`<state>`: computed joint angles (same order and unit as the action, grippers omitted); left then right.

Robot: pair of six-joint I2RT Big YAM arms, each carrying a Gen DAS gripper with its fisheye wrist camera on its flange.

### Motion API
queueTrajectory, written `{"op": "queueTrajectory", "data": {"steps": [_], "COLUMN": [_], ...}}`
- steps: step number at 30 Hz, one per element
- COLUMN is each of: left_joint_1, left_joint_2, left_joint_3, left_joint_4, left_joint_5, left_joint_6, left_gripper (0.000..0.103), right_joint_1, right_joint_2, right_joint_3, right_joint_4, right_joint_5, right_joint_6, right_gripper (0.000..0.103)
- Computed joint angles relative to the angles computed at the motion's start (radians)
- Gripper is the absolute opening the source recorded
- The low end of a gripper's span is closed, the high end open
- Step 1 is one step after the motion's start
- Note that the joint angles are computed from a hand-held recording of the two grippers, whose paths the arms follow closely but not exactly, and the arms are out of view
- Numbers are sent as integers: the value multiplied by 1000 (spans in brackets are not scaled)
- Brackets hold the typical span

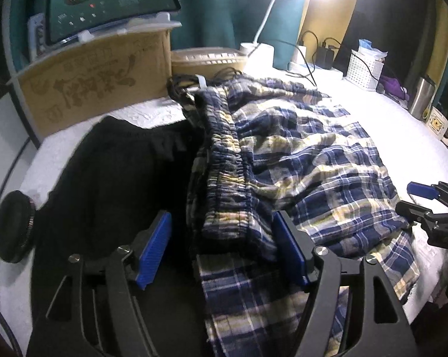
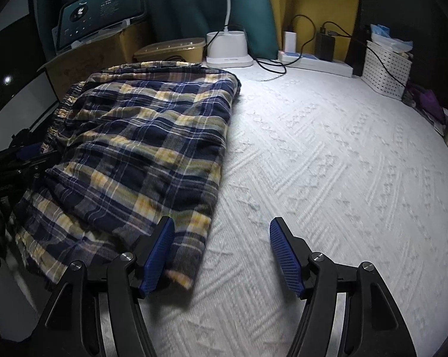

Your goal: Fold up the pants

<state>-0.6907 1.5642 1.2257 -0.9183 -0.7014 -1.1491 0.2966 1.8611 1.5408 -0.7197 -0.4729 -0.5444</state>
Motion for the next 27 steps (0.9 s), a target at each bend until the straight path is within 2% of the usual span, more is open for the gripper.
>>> {"op": "queueTrajectory", "data": {"steps": [3, 9, 11, 16, 22, 27], "left_joint_1": [-32, -81, -92, -122, -140, -147], "left_joint_2": [5, 14, 18, 60, 107, 153], "left_joint_3": [17, 41, 49, 111, 187, 264], "left_joint_4": [-35, -62, -36, -31, -45, -60], "left_joint_5": [-51, -94, -95, -104, -129, -123], "left_joint_6": [-29, -100, -76, -21, -20, 27], "left_gripper": [71, 71, 71, 71, 71, 71], "right_joint_1": [-13, -47, -61, -107, -160, -211], "right_joint_2": [-18, -57, -69, -105, -142, -160], "right_joint_3": [-23, -70, -84, -128, -170, -185], "right_joint_4": [10, 32, 40, 72, 113, 141], "right_joint_5": [1, 9, 7, -6, -22, -40], "right_joint_6": [-2, -5, -6, 2, 21, 42], "right_gripper": [68, 69, 69, 69, 69, 69]}}
